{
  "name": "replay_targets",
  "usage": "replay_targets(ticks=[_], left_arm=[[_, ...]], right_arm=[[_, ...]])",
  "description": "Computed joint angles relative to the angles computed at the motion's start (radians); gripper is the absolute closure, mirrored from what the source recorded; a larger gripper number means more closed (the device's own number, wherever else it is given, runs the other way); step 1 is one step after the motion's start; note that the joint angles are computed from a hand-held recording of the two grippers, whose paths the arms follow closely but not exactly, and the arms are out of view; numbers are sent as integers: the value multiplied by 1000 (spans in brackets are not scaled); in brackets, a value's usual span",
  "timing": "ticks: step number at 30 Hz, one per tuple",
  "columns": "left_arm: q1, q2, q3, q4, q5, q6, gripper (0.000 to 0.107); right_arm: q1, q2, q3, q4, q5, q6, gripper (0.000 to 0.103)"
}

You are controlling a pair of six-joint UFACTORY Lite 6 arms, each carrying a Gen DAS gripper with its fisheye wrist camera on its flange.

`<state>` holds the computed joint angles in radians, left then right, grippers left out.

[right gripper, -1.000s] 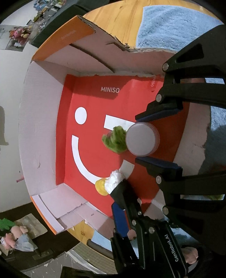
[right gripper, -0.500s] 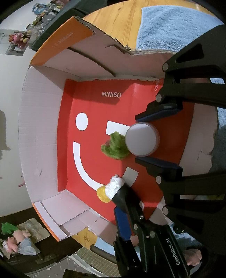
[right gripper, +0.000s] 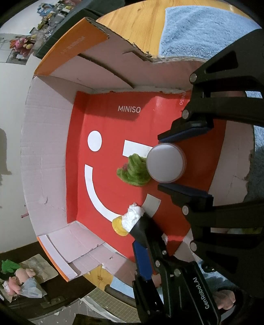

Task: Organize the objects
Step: 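Lower and release the roll and white container onto the red floor with both tools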

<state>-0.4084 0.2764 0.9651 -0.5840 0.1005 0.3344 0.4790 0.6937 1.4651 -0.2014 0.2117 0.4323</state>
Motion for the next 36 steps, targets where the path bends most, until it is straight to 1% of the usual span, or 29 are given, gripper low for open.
replay_targets(ticks=[7,16,19,22,26,28,31,32,33,35,36], left_arm=[[5,3,3,-51,3,52,73],[3,3,2,-27,-1,29,72],[-1,1,-1,39,-6,-40,72],[-2,-6,-8,81,-9,-84,72],[-6,-14,-15,184,-12,-191,71],[-6,-21,-21,190,-14,-198,71],[-10,-30,-33,229,-21,-239,71],[-11,-33,-35,261,-22,-271,68],[-13,-36,-38,310,-26,-322,63],[-16,-47,-48,428,-33,-441,60],[-17,-52,-52,455,-35,-469,60]], right_arm=[[0,-4,-2,-5,1,5,63],[4,-5,1,-31,5,30,62],[5,-8,-4,-37,2,35,60],[7,-17,-14,-46,-2,42,58],[11,-26,-25,-58,-7,55,58],[13,-37,-37,-75,-11,71,55],[18,-48,-49,-97,-15,94,54],[20,-53,-56,-105,-18,104,54],[21,-58,-61,-111,-20,111,54],[24,-65,-68,-124,-20,126,54],[25,-68,-72,-131,-21,134,54]])
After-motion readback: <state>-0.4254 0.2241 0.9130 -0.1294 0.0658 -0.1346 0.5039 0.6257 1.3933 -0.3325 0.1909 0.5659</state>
